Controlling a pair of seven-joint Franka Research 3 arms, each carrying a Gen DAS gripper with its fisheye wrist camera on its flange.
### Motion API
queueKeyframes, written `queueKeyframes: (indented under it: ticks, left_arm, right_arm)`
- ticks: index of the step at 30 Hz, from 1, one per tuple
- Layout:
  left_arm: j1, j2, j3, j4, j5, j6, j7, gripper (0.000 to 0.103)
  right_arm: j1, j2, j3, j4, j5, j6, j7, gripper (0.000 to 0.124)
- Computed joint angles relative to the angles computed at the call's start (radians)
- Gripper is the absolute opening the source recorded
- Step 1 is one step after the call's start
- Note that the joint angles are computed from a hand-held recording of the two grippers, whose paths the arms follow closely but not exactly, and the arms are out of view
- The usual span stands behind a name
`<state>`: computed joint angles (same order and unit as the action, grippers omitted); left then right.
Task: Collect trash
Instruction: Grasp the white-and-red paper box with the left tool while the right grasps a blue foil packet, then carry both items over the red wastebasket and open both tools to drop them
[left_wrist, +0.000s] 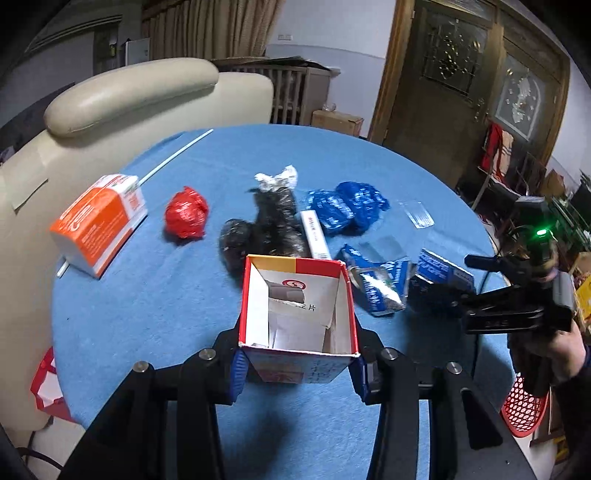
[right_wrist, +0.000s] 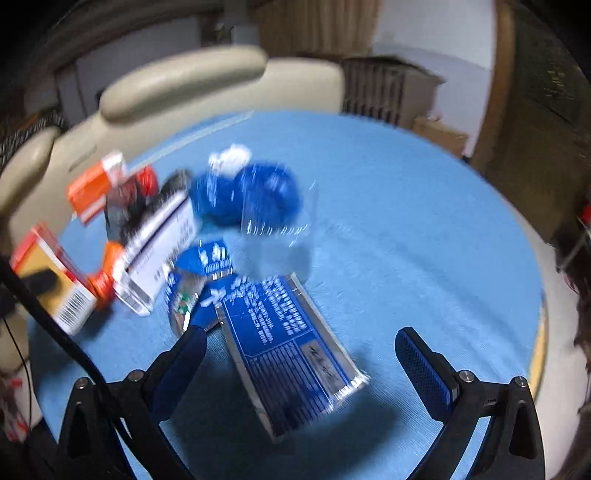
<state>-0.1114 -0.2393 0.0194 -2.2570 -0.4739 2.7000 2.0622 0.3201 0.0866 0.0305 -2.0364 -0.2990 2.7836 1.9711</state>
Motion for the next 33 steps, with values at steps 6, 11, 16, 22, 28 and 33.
queueKeyframes:
  ticks: [6,11,16,22,28,33]
  left_arm:
    - [0.013,-0.017,-0.005,-0.021,0.042,-0.004,-0.039,0.047]
    - [-0.008,-0.060,-0.011,-0.053,0.063,-0.001,-0.059,0.047]
    - [-0.074,-0.123,0.012,-0.088,0.037,-0.004,-0.025,0.047]
    - [-0.175,-0.191,0.040,-0.108,-0.038,-0.029,0.049,0.047]
    - [-0.265,-0.214,0.033,-0.096,-0.104,-0.070,0.112,0.047]
    - [-0.320,-0.199,-0.002,-0.070,-0.147,-0.091,0.155,0.047]
  right_arm:
    - [-0.011,0.001,0.000,-0.018,0.121,0.005,-0.009,0.071]
    - [-0.022,-0.118,0.009,-0.136,-0.018,0.053,0.203,0.071]
    - [-0.116,-0.277,0.084,-0.306,-0.103,0.129,0.416,0.071]
    - [-0.247,-0.550,0.193,-0.550,-0.088,0.176,0.554,0.071]
    - [-0.300,-0.819,0.232,-0.739,0.007,0.111,0.581,0.071]
    - [-0.321,-0.999,0.225,-0.849,0.087,0.009,0.555,0.071]
